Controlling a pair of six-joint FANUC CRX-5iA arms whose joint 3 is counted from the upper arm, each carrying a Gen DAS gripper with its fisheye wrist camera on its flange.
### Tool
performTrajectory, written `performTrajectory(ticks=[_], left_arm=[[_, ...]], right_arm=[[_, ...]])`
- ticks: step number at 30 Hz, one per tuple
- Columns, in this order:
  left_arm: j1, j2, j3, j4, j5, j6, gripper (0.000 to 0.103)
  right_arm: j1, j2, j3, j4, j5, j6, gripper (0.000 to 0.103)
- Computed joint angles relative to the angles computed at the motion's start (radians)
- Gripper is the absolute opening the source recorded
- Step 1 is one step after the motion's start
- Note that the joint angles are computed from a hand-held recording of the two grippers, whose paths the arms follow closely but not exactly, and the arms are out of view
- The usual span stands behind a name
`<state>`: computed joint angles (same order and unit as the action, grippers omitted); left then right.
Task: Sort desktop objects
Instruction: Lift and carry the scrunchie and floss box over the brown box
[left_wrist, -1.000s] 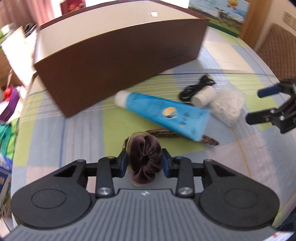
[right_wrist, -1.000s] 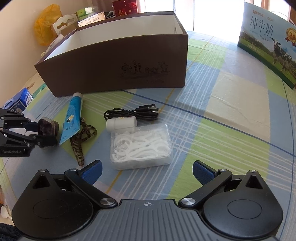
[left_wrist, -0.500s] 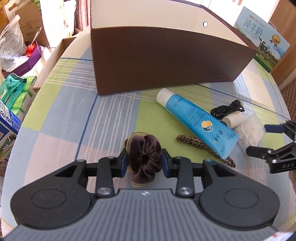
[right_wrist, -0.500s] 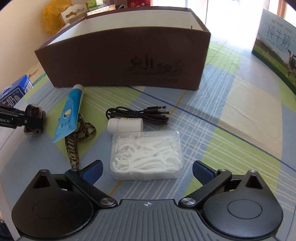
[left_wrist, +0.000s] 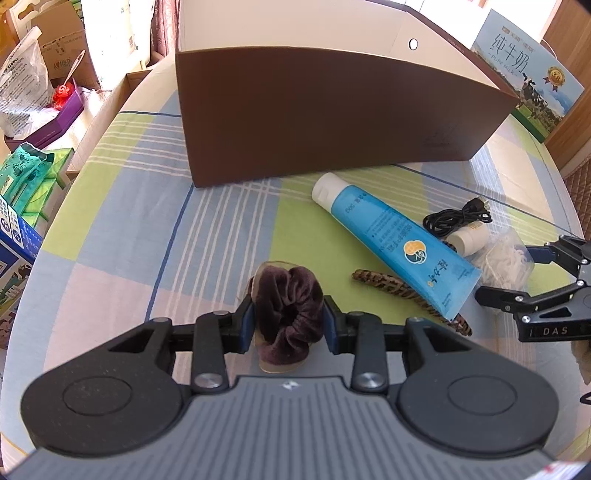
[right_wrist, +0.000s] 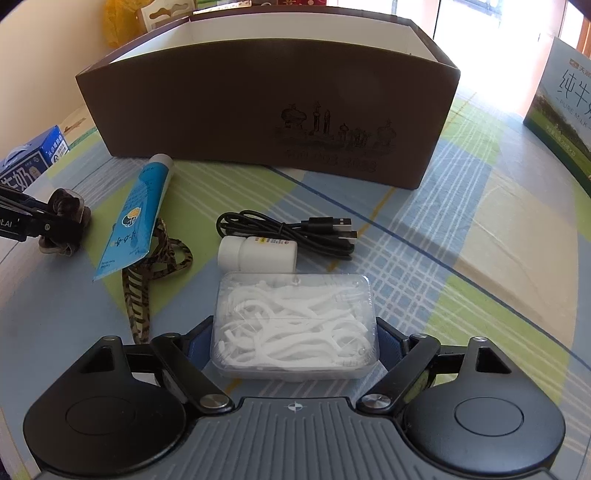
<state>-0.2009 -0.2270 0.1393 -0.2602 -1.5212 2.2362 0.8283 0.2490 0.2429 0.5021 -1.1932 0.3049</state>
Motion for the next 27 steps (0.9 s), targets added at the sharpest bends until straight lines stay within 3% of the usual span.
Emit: performTrajectory(ticks=[13,27], left_arm=[[-0.025,0.009,0.023,-0.009,-0.02,0.009,0.031],[-0.092,0.023,0.107,-0.049,-0.019,0.008,0.031]], right_arm=[[0.032,-0.035,-0.02,-0.026,-0.021,-0.06,0.082],[0.049,-0.092,-0.038,0.001,0.023,-0.128,0.082]])
